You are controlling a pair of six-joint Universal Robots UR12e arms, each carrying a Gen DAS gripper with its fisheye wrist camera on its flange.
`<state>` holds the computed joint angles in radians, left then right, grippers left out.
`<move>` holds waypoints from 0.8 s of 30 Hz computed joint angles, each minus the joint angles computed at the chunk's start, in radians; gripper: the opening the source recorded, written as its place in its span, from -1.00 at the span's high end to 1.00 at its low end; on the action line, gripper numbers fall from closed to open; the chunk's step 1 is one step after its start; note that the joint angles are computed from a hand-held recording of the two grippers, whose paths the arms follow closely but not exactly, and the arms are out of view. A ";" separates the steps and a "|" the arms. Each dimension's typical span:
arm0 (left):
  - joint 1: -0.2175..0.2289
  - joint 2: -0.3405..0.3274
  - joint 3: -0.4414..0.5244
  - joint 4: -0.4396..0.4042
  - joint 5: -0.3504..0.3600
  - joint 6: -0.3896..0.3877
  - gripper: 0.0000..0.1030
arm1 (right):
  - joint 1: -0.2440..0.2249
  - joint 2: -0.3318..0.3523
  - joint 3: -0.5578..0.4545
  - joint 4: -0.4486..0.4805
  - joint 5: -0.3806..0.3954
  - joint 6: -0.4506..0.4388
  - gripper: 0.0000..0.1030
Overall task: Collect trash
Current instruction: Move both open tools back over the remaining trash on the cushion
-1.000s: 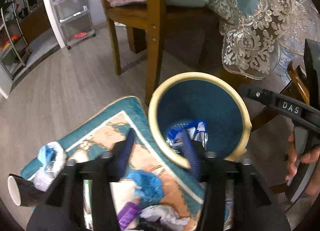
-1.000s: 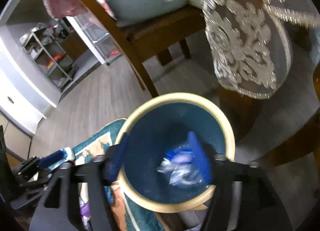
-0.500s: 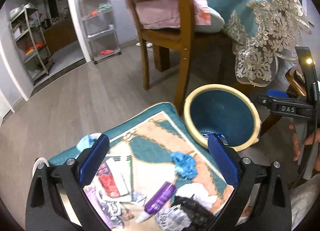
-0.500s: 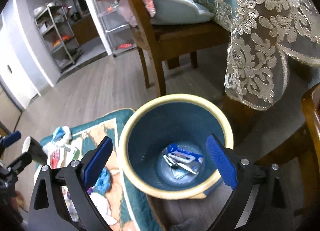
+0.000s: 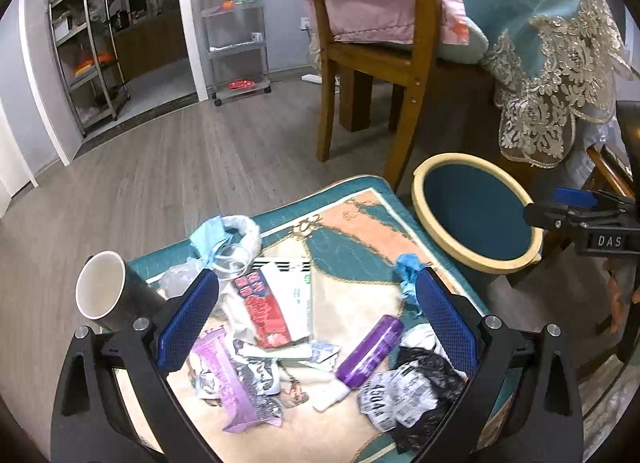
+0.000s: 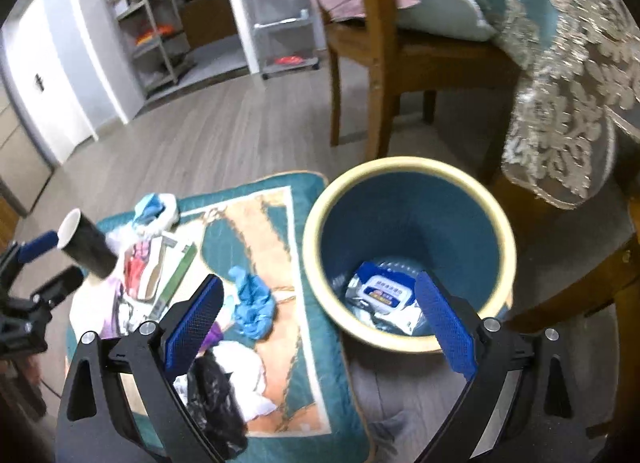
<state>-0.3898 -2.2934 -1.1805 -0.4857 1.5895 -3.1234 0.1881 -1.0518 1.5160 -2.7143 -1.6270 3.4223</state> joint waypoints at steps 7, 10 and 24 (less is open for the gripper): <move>0.013 -0.010 0.001 -0.058 -0.002 0.019 -0.88 | 0.020 0.027 -0.033 0.059 0.025 -0.040 -0.86; 0.013 -0.024 0.021 -0.102 -0.003 0.018 -0.88 | 0.027 0.046 -0.052 0.088 0.030 -0.059 -0.86; -0.003 -0.069 0.068 -0.273 -0.053 0.136 -0.84 | 0.005 0.067 -0.067 0.141 0.095 0.046 -0.86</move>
